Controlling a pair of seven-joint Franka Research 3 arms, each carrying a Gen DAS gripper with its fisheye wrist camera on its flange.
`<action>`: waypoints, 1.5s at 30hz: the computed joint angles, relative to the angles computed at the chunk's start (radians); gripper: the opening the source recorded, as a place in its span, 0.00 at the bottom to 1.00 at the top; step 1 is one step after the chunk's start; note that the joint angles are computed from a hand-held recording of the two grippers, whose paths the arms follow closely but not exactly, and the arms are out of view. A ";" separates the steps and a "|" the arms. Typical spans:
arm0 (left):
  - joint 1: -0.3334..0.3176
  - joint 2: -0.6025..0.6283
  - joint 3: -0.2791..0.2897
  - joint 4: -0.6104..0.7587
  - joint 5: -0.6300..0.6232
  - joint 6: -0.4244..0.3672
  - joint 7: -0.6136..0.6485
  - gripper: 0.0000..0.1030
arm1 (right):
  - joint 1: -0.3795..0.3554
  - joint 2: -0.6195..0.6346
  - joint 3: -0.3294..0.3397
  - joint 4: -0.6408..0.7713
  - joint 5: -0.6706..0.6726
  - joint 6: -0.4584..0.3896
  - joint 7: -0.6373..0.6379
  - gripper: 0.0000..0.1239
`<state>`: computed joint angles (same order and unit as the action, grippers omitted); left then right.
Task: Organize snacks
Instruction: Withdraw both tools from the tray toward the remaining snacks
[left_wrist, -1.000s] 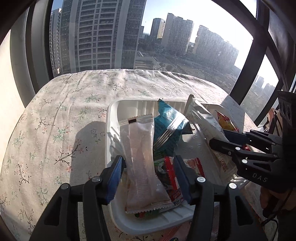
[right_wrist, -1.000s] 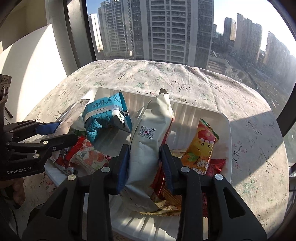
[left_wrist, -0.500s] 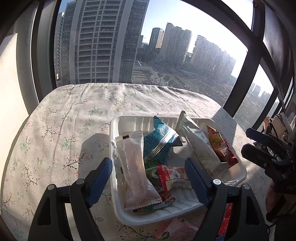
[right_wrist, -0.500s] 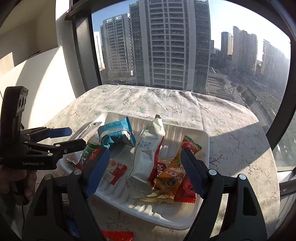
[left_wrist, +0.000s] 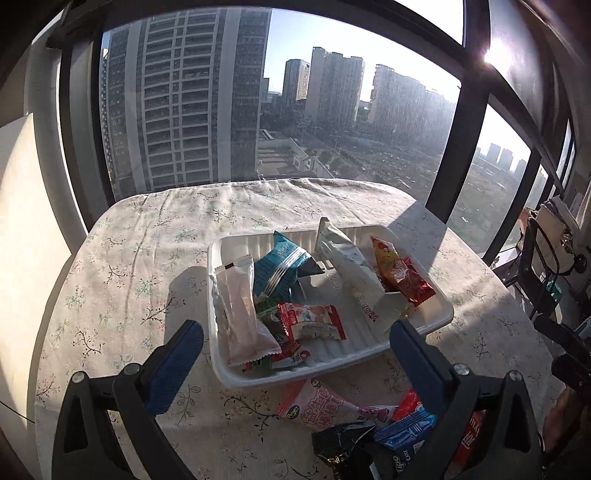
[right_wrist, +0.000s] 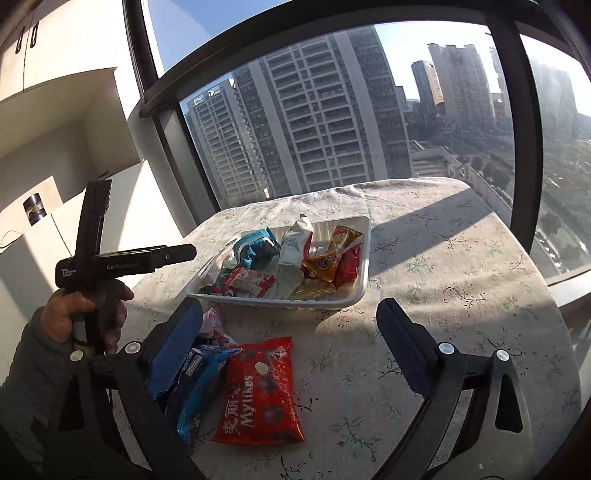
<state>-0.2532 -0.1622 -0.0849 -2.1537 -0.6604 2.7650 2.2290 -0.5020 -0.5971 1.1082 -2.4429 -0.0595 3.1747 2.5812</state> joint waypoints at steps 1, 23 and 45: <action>0.003 -0.027 -0.003 -0.031 0.008 0.003 -0.011 1.00 | 0.036 -0.012 -0.019 -0.027 0.012 0.007 0.009 0.77; -0.090 -0.254 0.052 -0.387 0.308 0.031 -0.359 0.98 | 0.179 -0.052 0.001 -0.126 0.038 0.000 0.114 0.77; -0.081 -0.211 0.038 -0.375 0.445 0.031 -0.450 0.51 | 0.198 0.086 -0.032 -0.092 -0.012 -0.020 0.100 0.77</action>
